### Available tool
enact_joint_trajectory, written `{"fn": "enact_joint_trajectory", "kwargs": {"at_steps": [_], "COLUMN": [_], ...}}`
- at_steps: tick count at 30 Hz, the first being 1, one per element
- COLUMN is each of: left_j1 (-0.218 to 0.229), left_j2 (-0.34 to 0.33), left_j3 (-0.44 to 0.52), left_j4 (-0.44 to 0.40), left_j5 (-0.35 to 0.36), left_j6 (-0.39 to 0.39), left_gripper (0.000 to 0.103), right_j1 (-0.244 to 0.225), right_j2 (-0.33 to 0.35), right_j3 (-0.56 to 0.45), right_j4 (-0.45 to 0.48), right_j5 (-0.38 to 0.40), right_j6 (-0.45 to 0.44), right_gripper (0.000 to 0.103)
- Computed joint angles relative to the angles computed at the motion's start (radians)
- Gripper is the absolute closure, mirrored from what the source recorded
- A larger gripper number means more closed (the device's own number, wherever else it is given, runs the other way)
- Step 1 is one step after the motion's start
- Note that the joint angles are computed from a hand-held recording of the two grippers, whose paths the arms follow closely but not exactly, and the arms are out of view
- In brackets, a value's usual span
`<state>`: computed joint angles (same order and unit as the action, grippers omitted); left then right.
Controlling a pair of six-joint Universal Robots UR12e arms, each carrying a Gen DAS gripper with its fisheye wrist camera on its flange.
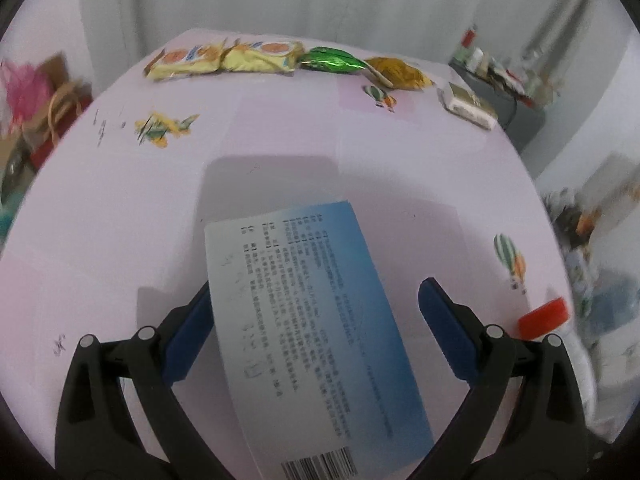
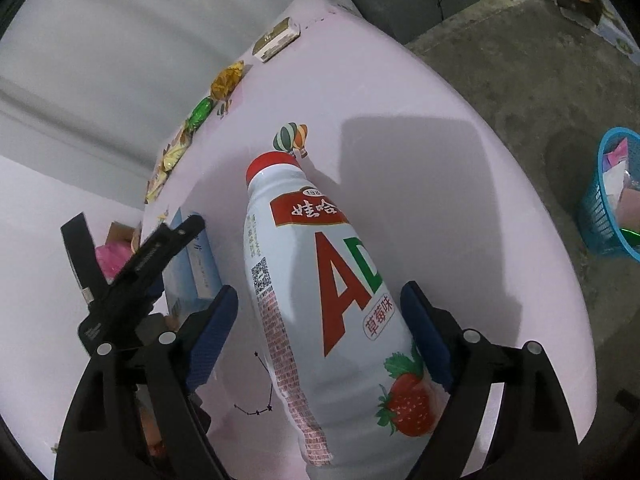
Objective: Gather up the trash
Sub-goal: 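Lift the bottle with the right gripper and the box with the left gripper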
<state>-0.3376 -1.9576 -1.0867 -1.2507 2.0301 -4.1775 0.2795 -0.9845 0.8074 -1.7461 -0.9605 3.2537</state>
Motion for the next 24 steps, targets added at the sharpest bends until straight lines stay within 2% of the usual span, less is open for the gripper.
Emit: {"fn": "enact_joint_trajectory", "kwargs": {"at_steps": [5,10,12,16,20,24], "left_j1": [-0.009,-0.023,-0.029,-0.035,-0.04,-0.062], "left_j2": [0.001,0.015,0.022,0.041,0.069,0.091], "left_j3": [-0.009,-0.03,-0.04,-0.068,-0.108,-0.135], "left_j4": [0.037,0.067,0.072,0.096,0.125,0.122], "left_j5": [-0.006,-0.034,-0.048,-0.083,-0.155,-0.166], "left_j6": [0.187,0.354,0.381,0.386,0.384,0.414], "left_gripper": [0.009,0.009,0.009,0.01,0.014,0.014], "right_j1": [-0.004,-0.02,-0.026,-0.031,-0.035,-0.04], "right_j2": [-0.027,-0.068,-0.077,-0.091,-0.101,-0.113], "right_j3": [0.054,0.138,0.156,0.179,0.197,0.218], "right_j4": [-0.06,-0.136,-0.147,-0.156,-0.162,-0.17], "right_j5": [0.0,0.032,0.041,0.048,0.055,0.065], "right_j6": [0.03,0.086,0.089,0.093,0.091,0.093], "right_gripper": [0.022,0.029,0.03,0.031,0.032,0.032]}}
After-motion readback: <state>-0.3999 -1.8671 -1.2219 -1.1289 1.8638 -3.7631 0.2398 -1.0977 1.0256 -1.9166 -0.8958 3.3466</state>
